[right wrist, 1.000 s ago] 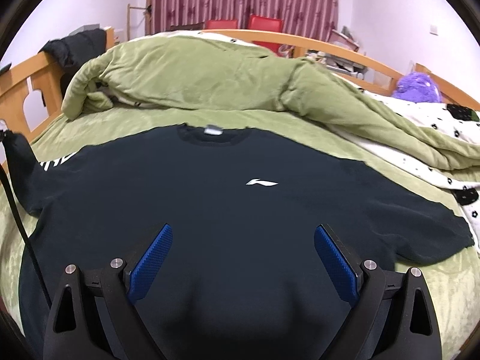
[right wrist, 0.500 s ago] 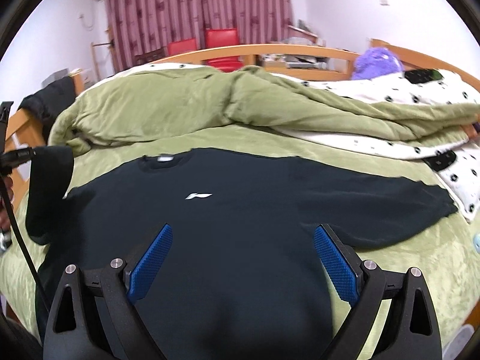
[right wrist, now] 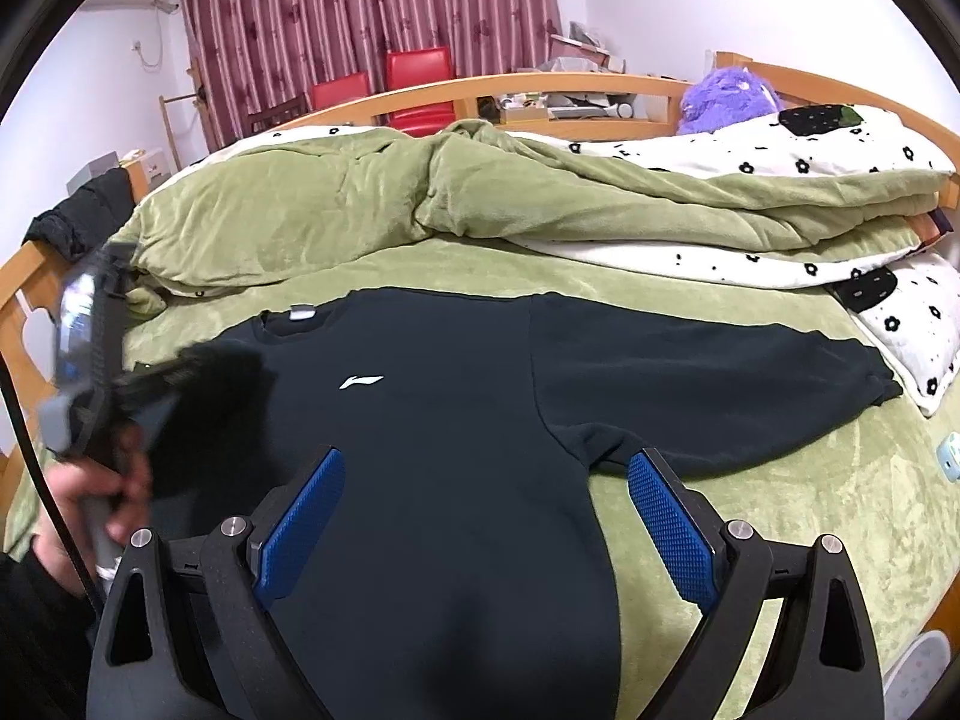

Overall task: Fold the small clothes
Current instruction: 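Grasp the sleeve cuff with the left tool and lift it, then carry the cuff across the sweatshirt body and open the left tool, then grasp the other sleeve cuff with the right tool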

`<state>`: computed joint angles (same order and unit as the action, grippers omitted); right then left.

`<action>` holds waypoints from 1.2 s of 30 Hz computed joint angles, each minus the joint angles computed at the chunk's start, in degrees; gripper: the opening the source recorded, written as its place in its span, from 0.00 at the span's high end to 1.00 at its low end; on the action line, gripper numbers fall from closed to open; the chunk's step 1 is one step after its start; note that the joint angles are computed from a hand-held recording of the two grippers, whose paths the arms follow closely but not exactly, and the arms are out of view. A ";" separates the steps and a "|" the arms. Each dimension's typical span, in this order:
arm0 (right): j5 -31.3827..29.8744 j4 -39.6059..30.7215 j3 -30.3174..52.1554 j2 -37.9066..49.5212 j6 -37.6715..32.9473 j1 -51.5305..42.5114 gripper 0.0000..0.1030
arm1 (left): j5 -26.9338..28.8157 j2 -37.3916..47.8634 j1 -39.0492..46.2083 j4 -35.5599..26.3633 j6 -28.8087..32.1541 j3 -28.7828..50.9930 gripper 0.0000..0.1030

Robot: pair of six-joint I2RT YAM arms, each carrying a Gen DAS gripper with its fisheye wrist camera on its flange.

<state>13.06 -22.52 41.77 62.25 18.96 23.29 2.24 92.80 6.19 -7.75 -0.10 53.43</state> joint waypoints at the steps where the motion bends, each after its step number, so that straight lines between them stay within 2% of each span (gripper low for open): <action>1: 0.08 0.06 0.09 0.15 -0.11 0.37 0.08 | 0.26 0.39 -0.17 -0.41 0.11 0.20 0.94; 4: 0.51 -0.07 0.57 0.99 0.01 1.59 0.08 | 1.31 0.41 -0.21 -2.34 0.70 0.74 0.92; 7: 1.19 0.01 1.30 2.32 0.50 2.97 0.08 | 5.12 -1.33 2.04 -5.68 1.98 0.97 0.73; 9: 1.93 0.13 1.68 2.88 0.96 4.12 0.08 | 7.83 -3.09 4.15 -6.24 2.83 0.27 0.54; 11: 2.91 0.13 2.23 3.40 1.58 5.66 0.08 | 9.94 -6.45 6.92 -5.81 4.23 -1.79 0.43; 16: 5.78 0.55 4.06 5.83 2.86 10.24 0.08 | 11.92 -11.66 14.60 -5.98 8.92 -4.27 0.42; 21: 7.98 1.65 6.62 10.47 4.03 15.23 0.10 | 13.74 -11.93 24.03 -6.41 14.53 -4.83 0.42; 27: 8.24 3.24 10.66 17.88 5.82 20.21 0.27 | 15.68 -9.52 32.35 -3.53 20.84 -5.72 0.42; 31: 7.39 5.90 12.43 23.08 6.74 22.49 0.32 | 16.81 -6.66 36.21 -1.01 23.56 -5.51 0.42; 35: 7.44 7.50 15.12 29.58 6.66 24.64 0.53 | 18.31 -3.00 38.82 -1.06 24.83 -3.20 0.42; 36: 6.78 7.57 15.87 30.99 6.59 24.83 0.55 | 18.94 -2.25 39.50 -0.97 25.16 -2.74 0.42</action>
<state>19.83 -14.95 57.64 93.24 25.55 48.12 21.18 90.55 45.69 -8.72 25.07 50.69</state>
